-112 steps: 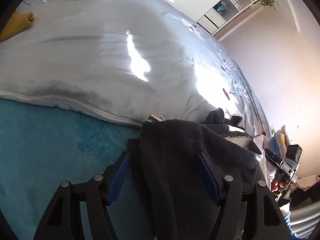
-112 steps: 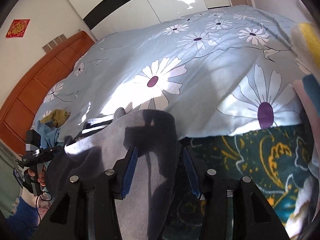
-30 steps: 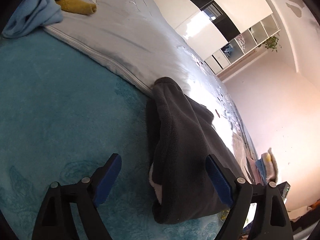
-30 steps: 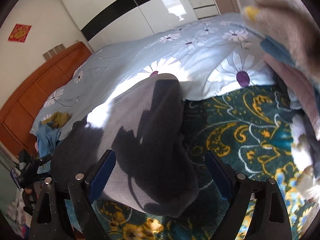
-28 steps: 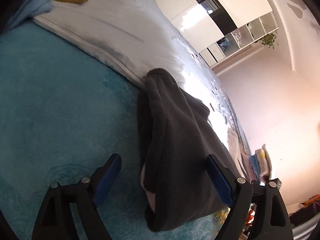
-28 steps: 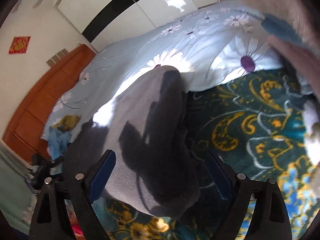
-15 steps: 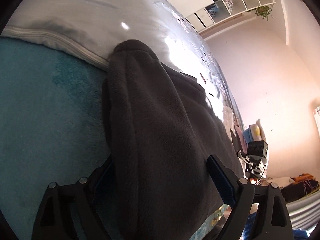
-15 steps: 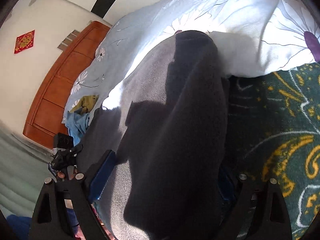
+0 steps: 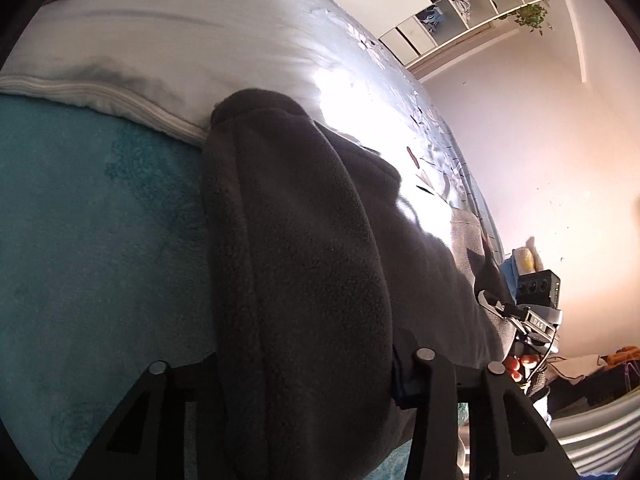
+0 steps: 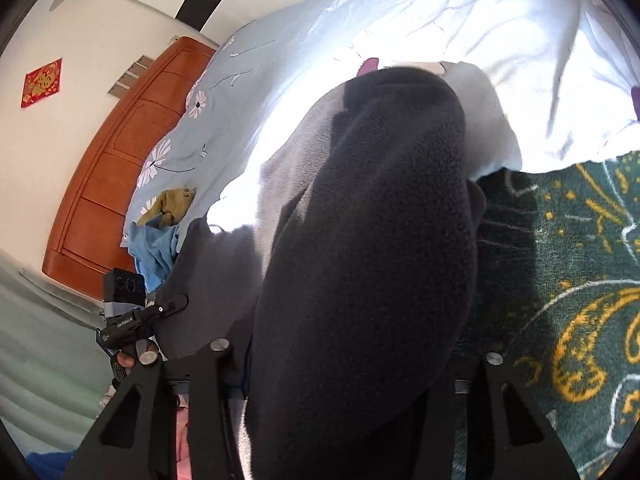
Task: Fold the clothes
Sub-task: 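Regrasp the folded grey hoodie bundle with both grippers, then lift the grey hoodie bundle with both grippers and carry it toward the clothes stack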
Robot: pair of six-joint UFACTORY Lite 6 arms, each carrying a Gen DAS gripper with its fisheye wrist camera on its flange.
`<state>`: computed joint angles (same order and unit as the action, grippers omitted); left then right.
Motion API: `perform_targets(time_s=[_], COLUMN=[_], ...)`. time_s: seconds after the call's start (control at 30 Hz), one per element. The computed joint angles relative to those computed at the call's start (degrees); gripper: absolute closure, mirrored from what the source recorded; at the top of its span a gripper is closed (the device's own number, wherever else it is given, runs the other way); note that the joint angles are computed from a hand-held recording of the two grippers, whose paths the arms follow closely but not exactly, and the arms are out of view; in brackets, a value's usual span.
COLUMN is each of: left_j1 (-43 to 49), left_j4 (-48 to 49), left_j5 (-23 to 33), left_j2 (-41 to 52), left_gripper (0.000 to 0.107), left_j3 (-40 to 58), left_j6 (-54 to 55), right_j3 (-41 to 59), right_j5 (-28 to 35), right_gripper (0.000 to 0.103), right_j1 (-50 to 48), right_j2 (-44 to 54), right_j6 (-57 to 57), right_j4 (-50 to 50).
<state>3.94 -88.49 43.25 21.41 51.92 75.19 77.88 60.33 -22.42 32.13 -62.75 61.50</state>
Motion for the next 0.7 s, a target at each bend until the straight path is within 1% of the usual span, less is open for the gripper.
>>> perform_targets(time_s=[0.07,0.13,0.27,0.4,0.43,0.5,0.6,0.67,0.7], left_j1=[-0.5,-1.9,-5.3,-8.4,-9.8,-13.6,-21.1,-25.5,-27.4], left_j4=[-2.3,-2.5,2.5,8.6,10.3,13.1,18.1,21.8,25.2], left_j5=[-0.2,-1.2,-2.7,-3.4,-4.0,-5.5,-10.4,-12.7,-13.6], left_j2=[-5.6,-12.9,-28.2,-40.6,-42.4,-43.9,-41.5,-39.6,-38.1], left_gripper=[0.066,0.067,0.067,0.067,0.067,0.067,0.067,0.067,0.067], left_j3=[-4.4,-8.6,-14.7,-16.7,-15.9,-12.8,-4.4,1.6,5.5], left_j6=[1.4,1.2,-4.8,-14.3,-17.2,-22.4,-30.5,-36.1,-39.8], right_j3=[-1.2,-2.8,-6.3,-7.9,-6.9,-4.9,-2.7,0.7,3.2], right_j5=[0.9,1.8,4.4,10.3,12.2,15.4,18.7,22.0,24.0], right_gripper=[0.058,0.06,0.062,0.068,0.072,0.072,0.072,0.072,0.072], right_j1=[-0.2,-0.1,-0.5,-4.6,-6.2,-9.1,-12.2,-15.1,-16.6], right_j2=[-2.9,-6.5,-14.6,-19.2,-19.2,-19.2,-20.1,-18.8,-17.8], right_j6=[0.1,-0.2,-1.4,-3.0,-3.3,-3.6,-3.8,-3.6,-3.3], right_j4=[0.2,-0.2,-2.1,-2.6,-2.9,-3.4,-3.5,-3.2,-2.8])
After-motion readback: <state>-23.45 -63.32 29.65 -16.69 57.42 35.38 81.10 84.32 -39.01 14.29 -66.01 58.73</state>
